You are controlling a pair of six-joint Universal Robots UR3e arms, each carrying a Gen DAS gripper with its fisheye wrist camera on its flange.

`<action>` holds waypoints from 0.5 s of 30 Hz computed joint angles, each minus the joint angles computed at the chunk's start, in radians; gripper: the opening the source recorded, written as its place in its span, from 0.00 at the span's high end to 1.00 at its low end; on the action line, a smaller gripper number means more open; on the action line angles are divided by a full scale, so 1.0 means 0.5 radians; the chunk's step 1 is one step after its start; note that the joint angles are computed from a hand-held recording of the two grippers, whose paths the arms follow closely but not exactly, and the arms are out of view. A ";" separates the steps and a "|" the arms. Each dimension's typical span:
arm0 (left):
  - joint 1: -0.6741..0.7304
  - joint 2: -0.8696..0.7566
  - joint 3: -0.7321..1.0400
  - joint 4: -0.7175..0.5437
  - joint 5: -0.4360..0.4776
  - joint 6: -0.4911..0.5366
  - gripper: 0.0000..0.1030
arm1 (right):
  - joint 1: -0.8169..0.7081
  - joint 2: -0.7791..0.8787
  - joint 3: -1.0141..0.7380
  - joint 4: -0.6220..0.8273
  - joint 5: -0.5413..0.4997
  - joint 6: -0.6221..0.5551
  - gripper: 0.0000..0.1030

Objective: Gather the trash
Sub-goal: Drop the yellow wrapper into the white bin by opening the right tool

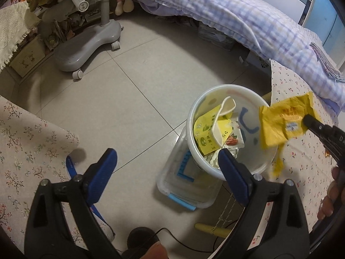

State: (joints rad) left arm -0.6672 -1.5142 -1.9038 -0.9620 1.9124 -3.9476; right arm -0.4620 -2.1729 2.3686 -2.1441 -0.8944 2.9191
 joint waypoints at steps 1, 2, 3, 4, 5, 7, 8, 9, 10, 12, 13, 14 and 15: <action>-0.001 -0.008 0.005 -0.004 -0.001 -0.001 0.08 | -0.001 0.026 -0.001 -0.003 0.013 0.012 0.88; 0.003 -0.006 0.002 -0.004 -0.011 0.001 0.08 | -0.006 0.058 -0.021 0.043 0.019 0.008 0.83; 0.002 0.002 -0.001 -0.008 -0.016 -0.002 0.08 | -0.017 0.067 -0.037 0.094 0.016 -0.007 0.77; 0.004 0.004 0.000 -0.006 -0.024 -0.002 0.08 | -0.031 0.051 -0.041 0.123 -0.001 -0.024 0.73; 0.002 0.003 0.004 -0.002 -0.025 -0.001 0.08 | -0.057 0.019 -0.042 0.155 -0.009 -0.052 0.72; -0.010 -0.002 0.010 0.000 -0.018 -0.005 0.08 | -0.151 -0.063 -0.064 0.306 0.020 -0.162 0.65; -0.021 -0.009 0.023 -0.004 -0.016 -0.013 0.08 | -0.213 -0.118 -0.079 0.414 0.045 -0.231 0.62; -0.032 -0.014 0.032 -0.007 -0.015 -0.021 0.08 | -0.273 -0.171 -0.093 0.514 0.064 -0.296 0.55; -0.038 -0.019 0.042 -0.012 -0.016 -0.026 0.08 | -0.360 -0.256 -0.117 0.663 0.087 -0.388 0.47; -0.067 -0.040 0.078 -0.023 -0.022 -0.049 0.08 | -0.515 -0.388 -0.172 0.943 0.130 -0.570 0.44; -0.079 -0.047 0.092 -0.024 -0.026 -0.060 0.08 | -0.581 -0.432 -0.207 1.078 0.144 -0.663 0.43; -0.098 -0.061 0.114 -0.024 -0.036 -0.075 0.08 | -0.676 -0.496 -0.262 1.282 0.156 -0.801 0.43; -0.112 -0.071 0.129 -0.018 -0.045 -0.079 0.08 | -0.776 -0.558 -0.318 1.485 0.163 -0.942 0.41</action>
